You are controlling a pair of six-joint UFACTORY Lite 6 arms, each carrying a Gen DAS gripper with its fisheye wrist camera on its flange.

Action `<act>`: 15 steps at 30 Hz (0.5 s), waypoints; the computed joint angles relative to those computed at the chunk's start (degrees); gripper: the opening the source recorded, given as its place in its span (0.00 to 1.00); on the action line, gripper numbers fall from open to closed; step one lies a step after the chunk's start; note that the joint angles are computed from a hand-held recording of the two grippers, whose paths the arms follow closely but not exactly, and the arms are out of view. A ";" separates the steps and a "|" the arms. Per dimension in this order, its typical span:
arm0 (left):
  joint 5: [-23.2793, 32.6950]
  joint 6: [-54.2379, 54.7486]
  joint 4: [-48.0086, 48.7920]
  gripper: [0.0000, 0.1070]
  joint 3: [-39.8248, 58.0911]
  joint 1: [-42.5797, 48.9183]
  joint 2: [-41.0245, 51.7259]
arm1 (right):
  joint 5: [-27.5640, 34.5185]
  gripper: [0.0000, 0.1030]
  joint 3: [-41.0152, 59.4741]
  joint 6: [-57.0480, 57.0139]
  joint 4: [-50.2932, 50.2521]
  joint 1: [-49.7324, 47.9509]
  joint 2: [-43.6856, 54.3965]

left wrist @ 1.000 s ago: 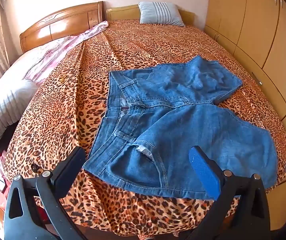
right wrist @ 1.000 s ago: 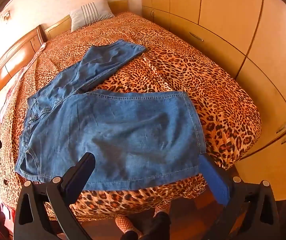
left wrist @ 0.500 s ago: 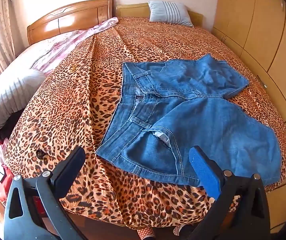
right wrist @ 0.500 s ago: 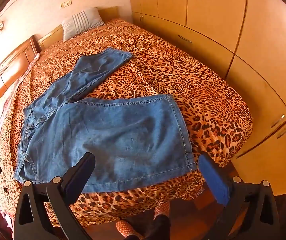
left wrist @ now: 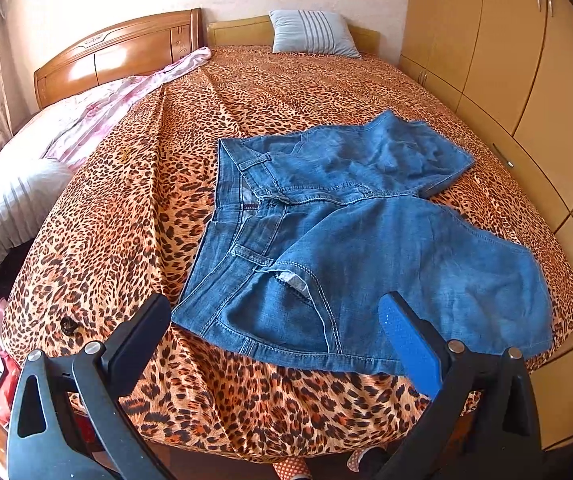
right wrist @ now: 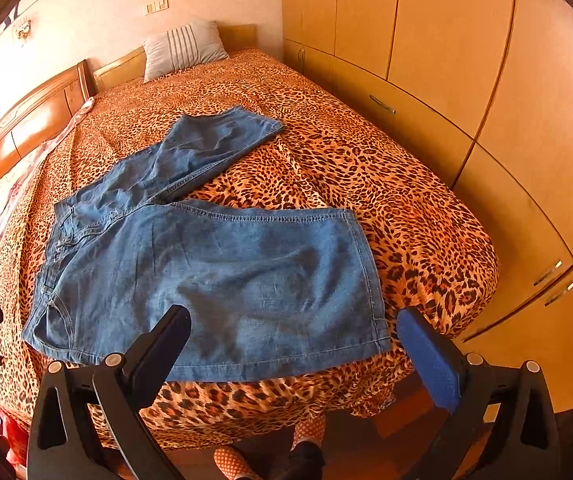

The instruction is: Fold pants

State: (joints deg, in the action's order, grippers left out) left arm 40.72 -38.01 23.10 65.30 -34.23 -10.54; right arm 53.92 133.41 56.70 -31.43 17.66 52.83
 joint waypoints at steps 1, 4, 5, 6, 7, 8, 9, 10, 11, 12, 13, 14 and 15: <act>0.06 0.20 -0.17 0.96 0.37 -0.03 0.20 | 0.10 1.00 0.01 0.12 -0.02 0.03 0.00; 0.11 0.29 -0.30 0.96 1.17 -0.37 0.50 | -0.69 1.00 -2.25 1.11 -0.23 0.06 -1.25; 0.05 0.19 -0.22 0.96 1.15 -0.54 0.36 | -0.69 1.00 -2.48 1.22 -0.24 0.06 -1.32; 0.07 0.09 -0.12 0.96 1.34 -0.69 0.39 | -0.64 1.00 -2.61 1.19 -0.18 0.03 -1.37; 0.04 0.01 -0.06 0.96 1.35 -0.85 0.25 | -0.65 1.00 -2.66 1.09 -0.08 -0.01 -1.41; 0.00 -0.09 0.02 0.96 1.34 -1.00 0.10 | -0.63 1.00 -2.63 1.06 -0.02 -0.03 -1.41; -0.04 -0.41 0.34 0.96 1.28 -1.24 -0.05 | -0.61 1.00 -2.60 1.11 -0.06 0.00 -1.38; -0.02 -0.78 0.73 0.96 1.26 -1.51 -0.14 | -0.65 1.00 -2.65 1.17 -0.09 0.02 -1.40; 0.17 -1.26 1.17 0.96 1.33 -1.88 -0.14 | -0.77 1.00 -2.84 1.23 -0.15 0.02 -1.52; 0.31 -1.58 1.48 0.96 1.34 -2.18 -0.17 | -0.56 1.00 -2.31 0.97 -0.05 0.00 -1.28; 0.47 -1.99 1.79 0.96 1.44 -2.45 -0.12 | -0.41 1.00 -1.80 0.78 -0.02 0.01 -0.98; 0.66 -2.66 2.33 0.96 1.40 -2.77 -0.15 | -0.21 1.00 -1.29 0.56 0.04 0.01 -0.69; 0.90 -3.22 2.69 0.96 1.57 -3.10 0.00 | -0.12 1.00 -0.99 0.36 0.13 -0.01 -0.51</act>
